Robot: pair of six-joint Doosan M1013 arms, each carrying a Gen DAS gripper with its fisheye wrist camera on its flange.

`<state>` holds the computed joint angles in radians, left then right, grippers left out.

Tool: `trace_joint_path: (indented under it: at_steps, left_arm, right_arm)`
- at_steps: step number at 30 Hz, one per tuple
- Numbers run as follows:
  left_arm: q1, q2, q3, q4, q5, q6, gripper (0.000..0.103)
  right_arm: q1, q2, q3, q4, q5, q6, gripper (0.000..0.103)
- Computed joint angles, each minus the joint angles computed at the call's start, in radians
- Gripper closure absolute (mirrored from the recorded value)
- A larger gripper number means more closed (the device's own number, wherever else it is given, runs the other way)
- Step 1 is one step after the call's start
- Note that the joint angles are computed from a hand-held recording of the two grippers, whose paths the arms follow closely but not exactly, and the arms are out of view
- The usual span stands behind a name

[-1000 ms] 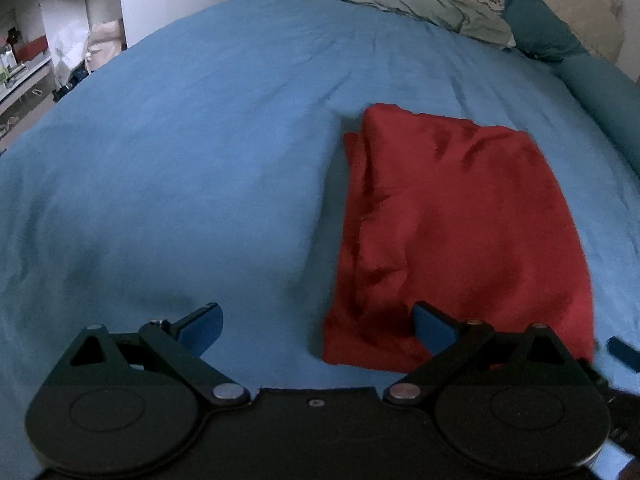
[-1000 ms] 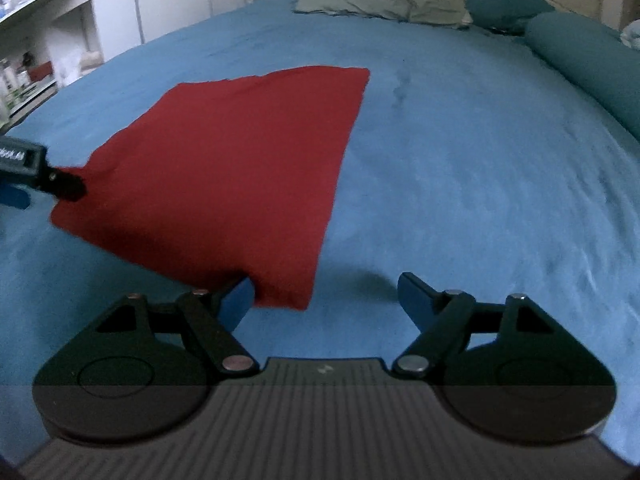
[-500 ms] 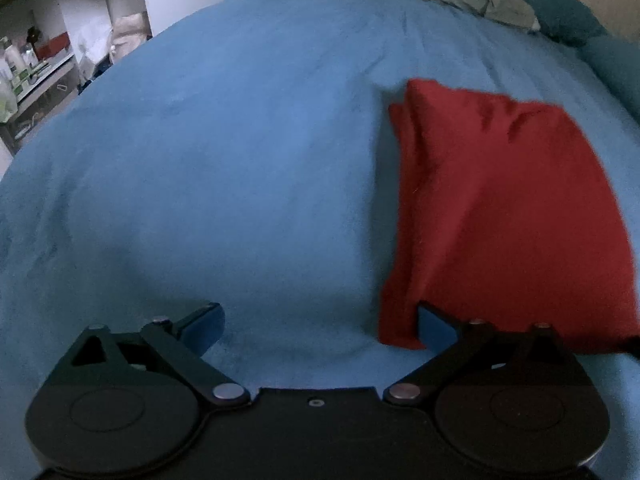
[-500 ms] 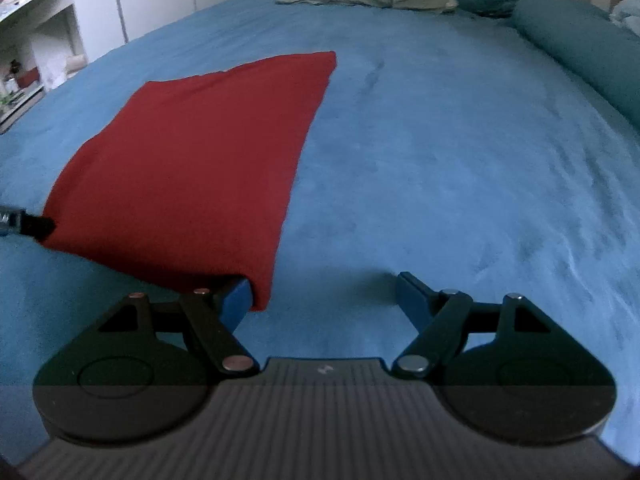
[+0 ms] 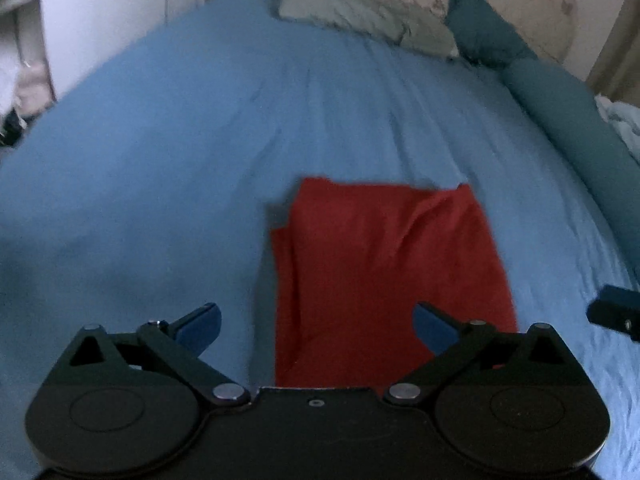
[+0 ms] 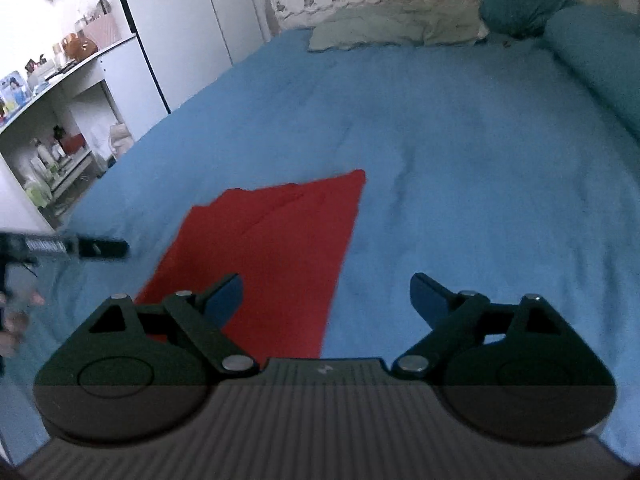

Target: Fold small clothes

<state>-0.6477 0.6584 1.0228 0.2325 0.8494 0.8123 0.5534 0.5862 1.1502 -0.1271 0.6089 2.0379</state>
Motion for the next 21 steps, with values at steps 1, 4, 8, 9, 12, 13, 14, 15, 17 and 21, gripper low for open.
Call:
trace_joint_path:
  at_steps: [1,4,8,9,12,13,14,15,17,21]
  left_arm:
    - [0.011,0.010,-0.003,-0.050,-0.012,0.030,0.002]
    - [0.028,0.038,-0.020,-0.116,-0.017,0.065,0.011]
    - [0.046,0.056,-0.015,-0.204,-0.037,0.125,0.022]
    - [0.048,0.060,-0.016,-0.222,-0.039,0.140,0.022]
    - [0.046,0.065,-0.014,-0.224,-0.058,0.161,0.022]
    - [0.046,0.064,-0.012,-0.222,-0.059,0.166,0.027]
    - [0.046,0.067,-0.019,-0.231,-0.058,0.178,0.041]
    - [0.050,0.064,-0.018,-0.268,-0.064,0.198,0.049]
    - [0.048,0.056,-0.017,-0.285,-0.057,0.182,0.073]
    - [0.012,0.052,-0.048,-0.136,-0.007,0.125,0.080]
  right_arm:
    - [-0.011,0.023,-0.029,0.060,0.023,-0.043,0.000]
    - [-0.039,0.078,-0.081,0.232,0.063,-0.119,0.000]
    - [-0.055,0.123,-0.106,0.335,0.078,-0.121,0.004]
    - [-0.054,0.133,-0.116,0.338,0.089,-0.116,0.006]
    - [-0.059,0.161,-0.137,0.403,0.110,-0.112,0.024]
    - [-0.061,0.163,-0.131,0.432,0.096,-0.107,0.027]
    - [-0.061,0.163,-0.127,0.441,0.085,-0.096,0.034]
    - [-0.062,0.162,-0.122,0.472,0.074,-0.106,0.042]
    - [-0.054,0.157,-0.122,0.442,0.064,-0.077,0.058]
    - [-0.041,0.142,-0.123,0.383,0.049,-0.052,0.064]
